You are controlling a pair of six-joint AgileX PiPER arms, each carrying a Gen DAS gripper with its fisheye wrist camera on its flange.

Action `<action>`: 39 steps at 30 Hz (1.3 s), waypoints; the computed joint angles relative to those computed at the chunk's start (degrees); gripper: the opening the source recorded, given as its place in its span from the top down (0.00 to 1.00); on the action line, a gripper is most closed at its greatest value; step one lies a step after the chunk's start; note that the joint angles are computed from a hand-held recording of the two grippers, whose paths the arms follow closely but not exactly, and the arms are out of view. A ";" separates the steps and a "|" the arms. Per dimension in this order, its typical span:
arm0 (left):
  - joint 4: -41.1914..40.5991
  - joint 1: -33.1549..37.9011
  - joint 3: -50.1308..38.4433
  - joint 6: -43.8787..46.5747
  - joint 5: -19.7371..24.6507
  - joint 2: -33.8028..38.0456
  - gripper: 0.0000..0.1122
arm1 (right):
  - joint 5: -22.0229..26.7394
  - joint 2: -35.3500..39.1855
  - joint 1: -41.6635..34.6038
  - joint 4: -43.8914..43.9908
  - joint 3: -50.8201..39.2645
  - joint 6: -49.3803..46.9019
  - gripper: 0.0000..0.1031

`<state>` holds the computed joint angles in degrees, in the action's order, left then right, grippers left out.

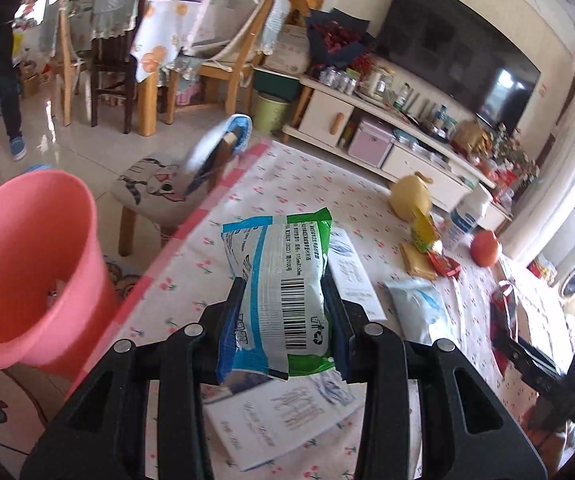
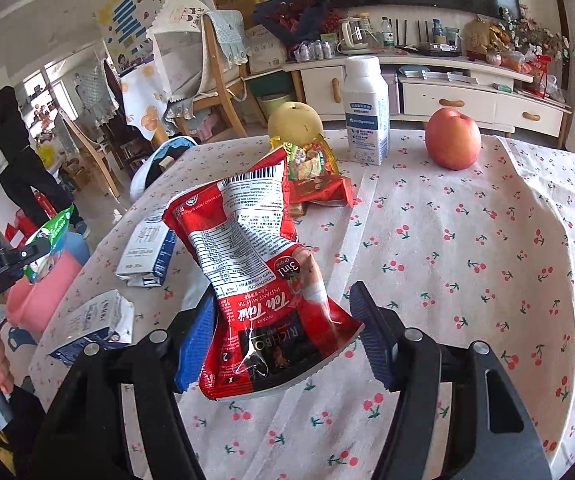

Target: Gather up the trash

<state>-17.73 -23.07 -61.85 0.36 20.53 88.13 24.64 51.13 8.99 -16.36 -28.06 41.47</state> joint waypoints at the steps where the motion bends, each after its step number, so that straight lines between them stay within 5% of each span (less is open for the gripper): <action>1: -0.92 1.18 0.13 0.67 -0.22 -0.06 0.65 | 0.64 -0.10 2.18 -2.53 -0.37 3.96 0.36; 10: 1.56 8.68 -1.25 -2.18 -0.68 -0.05 0.65 | 1.49 5.16 20.38 -15.93 -5.51 30.15 0.36; 15: 0.69 13.28 -2.21 -2.77 -0.11 0.09 0.65 | -0.66 14.91 26.78 -18.91 -12.86 35.96 0.36; 17: 0.77 15.31 -2.45 -3.30 -0.32 -0.17 0.73 | -1.75 18.94 28.35 -19.50 -16.82 36.48 0.36; 20: -2.51 18.73 -2.59 -0.89 -0.84 -0.25 0.73 | -1.78 25.98 30.83 -18.96 -25.04 34.21 0.36; 27: -19.85 28.36 -6.03 11.66 5.70 3.68 0.73 | 0.19 41.40 34.14 -11.76 -43.72 22.76 0.36; 39: -27.76 36.65 -7.34 14.60 7.64 5.39 0.73 | 9.02 59.54 37.53 -5.16 -67.50 9.85 0.36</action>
